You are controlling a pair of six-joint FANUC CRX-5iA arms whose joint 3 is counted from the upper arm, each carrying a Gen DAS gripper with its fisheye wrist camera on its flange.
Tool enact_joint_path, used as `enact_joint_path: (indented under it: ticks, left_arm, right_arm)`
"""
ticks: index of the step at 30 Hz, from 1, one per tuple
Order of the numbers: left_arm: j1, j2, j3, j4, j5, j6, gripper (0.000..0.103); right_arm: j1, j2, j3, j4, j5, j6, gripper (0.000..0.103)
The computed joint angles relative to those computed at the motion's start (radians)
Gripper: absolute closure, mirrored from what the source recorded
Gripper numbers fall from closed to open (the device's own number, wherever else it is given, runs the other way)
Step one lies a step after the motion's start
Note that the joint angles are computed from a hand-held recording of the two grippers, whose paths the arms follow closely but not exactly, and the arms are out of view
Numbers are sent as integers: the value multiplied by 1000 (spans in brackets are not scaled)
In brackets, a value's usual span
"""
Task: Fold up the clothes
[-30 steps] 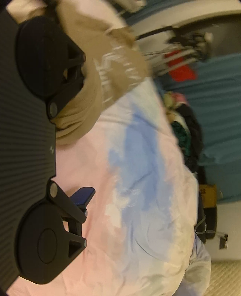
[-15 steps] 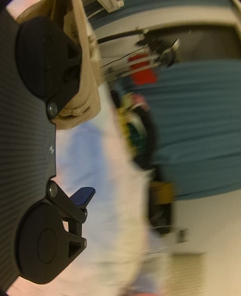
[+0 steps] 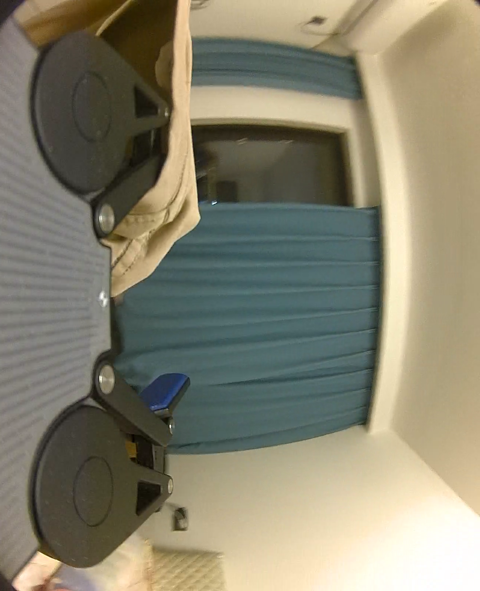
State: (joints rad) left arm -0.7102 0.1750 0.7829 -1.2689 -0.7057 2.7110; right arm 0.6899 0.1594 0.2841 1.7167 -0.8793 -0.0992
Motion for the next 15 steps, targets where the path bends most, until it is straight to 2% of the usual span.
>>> enact_joint_path:
  ticks: [5,9,13,15]
  left_arm:
    - [9,-6,107,116,45,-147,38]
    - [76,12,143,341,77,-299,37]
    - [177,73,146,596,103,-437,37]
    - [217,112,157,710,104,-503,37]
  right_arm:
    - [27,-37,70,-49,33,93,15]
    - [25,-59,64,-84,44,138,15]
    - [4,-51,31,-127,43,172,15]
    - [-14,-30,31,-186,54,194,15]
